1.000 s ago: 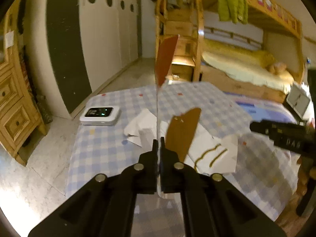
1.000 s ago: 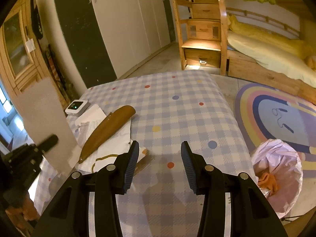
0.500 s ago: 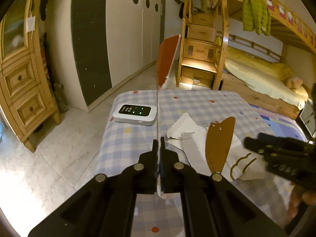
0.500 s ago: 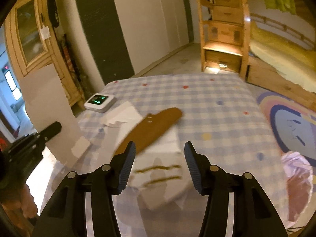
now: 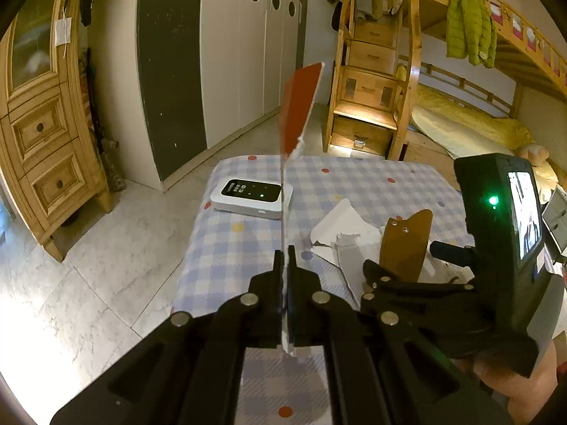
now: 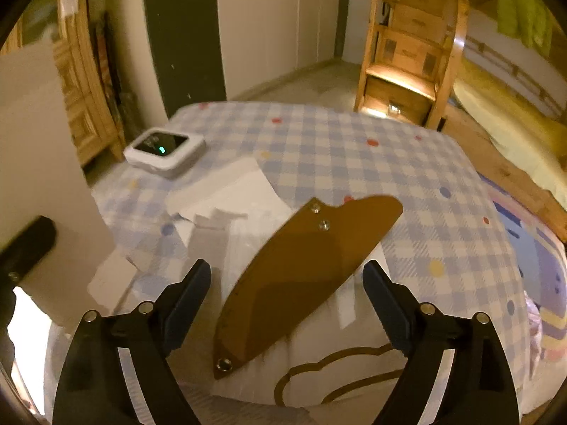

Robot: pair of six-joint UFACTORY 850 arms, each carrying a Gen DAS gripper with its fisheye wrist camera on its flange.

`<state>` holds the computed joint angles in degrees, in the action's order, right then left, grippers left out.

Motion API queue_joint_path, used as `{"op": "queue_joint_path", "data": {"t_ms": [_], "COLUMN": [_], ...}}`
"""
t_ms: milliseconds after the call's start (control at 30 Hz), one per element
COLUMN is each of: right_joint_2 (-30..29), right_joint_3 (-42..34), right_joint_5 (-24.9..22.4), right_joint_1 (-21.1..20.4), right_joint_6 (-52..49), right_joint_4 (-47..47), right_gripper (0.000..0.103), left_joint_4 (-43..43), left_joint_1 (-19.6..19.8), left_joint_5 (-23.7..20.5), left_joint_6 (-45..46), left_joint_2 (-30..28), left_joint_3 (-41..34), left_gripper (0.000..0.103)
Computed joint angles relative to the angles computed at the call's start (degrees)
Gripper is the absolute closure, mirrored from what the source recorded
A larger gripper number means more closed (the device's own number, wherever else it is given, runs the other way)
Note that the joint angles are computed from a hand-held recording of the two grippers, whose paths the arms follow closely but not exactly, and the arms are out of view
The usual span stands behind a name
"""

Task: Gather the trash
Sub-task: 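Grasp the brown leather sheath with the right gripper while the left gripper holds the envelope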

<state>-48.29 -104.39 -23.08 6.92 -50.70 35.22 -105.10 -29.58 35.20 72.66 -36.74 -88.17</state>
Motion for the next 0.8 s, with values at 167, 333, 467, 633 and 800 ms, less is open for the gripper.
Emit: {"op": "queue_joint_path", "data": {"t_ms": [167, 333, 467, 633, 800], "right_joint_2": [1.5, 2.2, 1.2, -1.2, -1.7], "right_joint_3": [2.4, 3.1, 1.1, -2.7, -2.7], "right_joint_5": [2.6, 2.1, -3.7, -4.5, -0.8], "right_joint_1": [-1.3, -3.5, -5.2, -4.3, -2.4], "right_joint_6": [2.4, -1.3, -14.1, -12.4, -10.2], "right_joint_4": [-4.5, -1.0, 10.9, 6.2, 0.6], "right_gripper": [0.02, 0.033, 0.033, 0.032, 0.033], "left_joint_4": [-0.1, -0.2, -1.4, -2.6, -3.1], "left_joint_1": [-0.3, -0.6, -1.0, -1.4, -1.1], "left_joint_5": [-0.3, -1.4, -1.8, -1.1, -1.3], "left_joint_6": [0.7, 0.7, 2.9, 5.1, 5.3], "left_joint_2": [-0.2, -0.6, -1.7, -2.7, -2.6], "left_joint_3": [-0.3, -1.0, -2.8, -4.3, -4.1], "left_gripper": [0.103, 0.103, 0.103, 0.103, 0.103]}}
